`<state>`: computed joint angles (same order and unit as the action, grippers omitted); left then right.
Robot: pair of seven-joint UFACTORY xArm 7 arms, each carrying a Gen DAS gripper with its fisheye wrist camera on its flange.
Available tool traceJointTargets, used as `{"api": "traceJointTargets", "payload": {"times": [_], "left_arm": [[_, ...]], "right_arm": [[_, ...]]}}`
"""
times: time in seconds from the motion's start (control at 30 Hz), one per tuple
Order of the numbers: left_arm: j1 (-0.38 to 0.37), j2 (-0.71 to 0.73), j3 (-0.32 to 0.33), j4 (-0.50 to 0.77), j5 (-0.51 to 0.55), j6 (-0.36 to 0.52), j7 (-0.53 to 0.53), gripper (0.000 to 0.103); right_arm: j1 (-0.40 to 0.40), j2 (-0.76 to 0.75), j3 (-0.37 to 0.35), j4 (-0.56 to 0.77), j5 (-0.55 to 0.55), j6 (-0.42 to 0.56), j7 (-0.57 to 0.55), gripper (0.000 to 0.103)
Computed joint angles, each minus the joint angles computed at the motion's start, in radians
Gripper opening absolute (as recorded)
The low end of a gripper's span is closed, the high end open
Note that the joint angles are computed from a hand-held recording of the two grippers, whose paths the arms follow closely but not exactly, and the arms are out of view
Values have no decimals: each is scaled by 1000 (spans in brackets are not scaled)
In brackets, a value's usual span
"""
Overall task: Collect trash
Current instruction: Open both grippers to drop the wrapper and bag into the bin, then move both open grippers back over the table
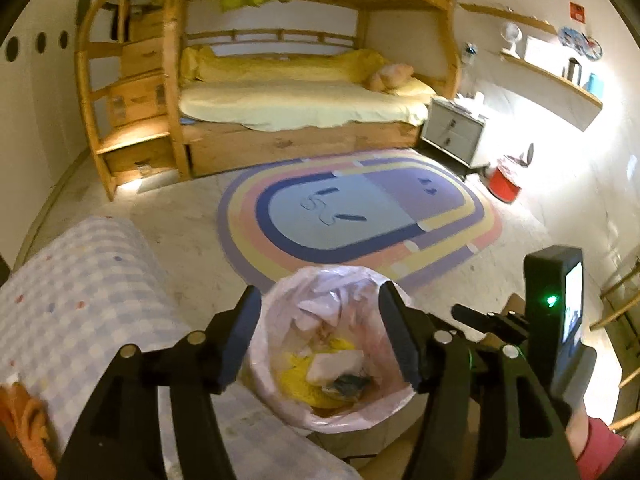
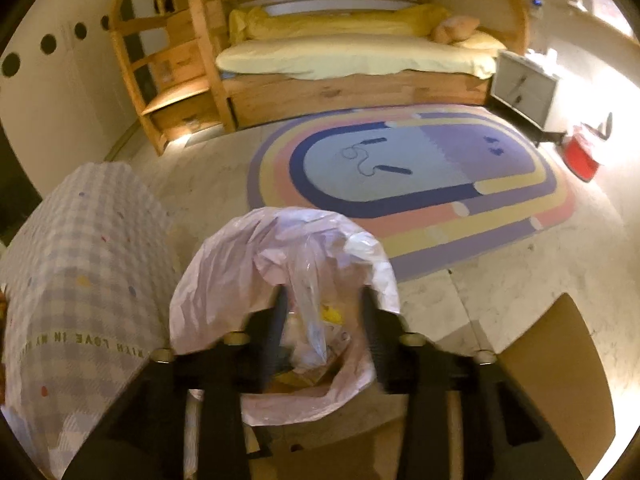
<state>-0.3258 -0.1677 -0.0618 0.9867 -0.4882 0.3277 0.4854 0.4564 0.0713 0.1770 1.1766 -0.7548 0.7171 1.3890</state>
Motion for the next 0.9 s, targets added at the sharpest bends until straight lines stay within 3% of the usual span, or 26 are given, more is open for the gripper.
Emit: {"api": "traceJointTargets", "payload": {"times": [0.4, 0.57, 0.73, 0.9], "left_arm": [[59, -283, 61, -171, 142, -8, -144, 61], [90, -427, 86, -260, 201, 28, -186, 61], [137, -581, 117, -356, 268, 66, -199, 61], [225, -707, 161, -423, 325, 122, -206, 62]], "right_arm": [[7, -187, 117, -33, -52, 73, 59, 40], [15, -208, 161, -3, -49, 49, 47, 40], [59, -125, 190, 115, -41, 48, -35, 27], [145, -8, 165, 244, -50, 17, -93, 26]]}}
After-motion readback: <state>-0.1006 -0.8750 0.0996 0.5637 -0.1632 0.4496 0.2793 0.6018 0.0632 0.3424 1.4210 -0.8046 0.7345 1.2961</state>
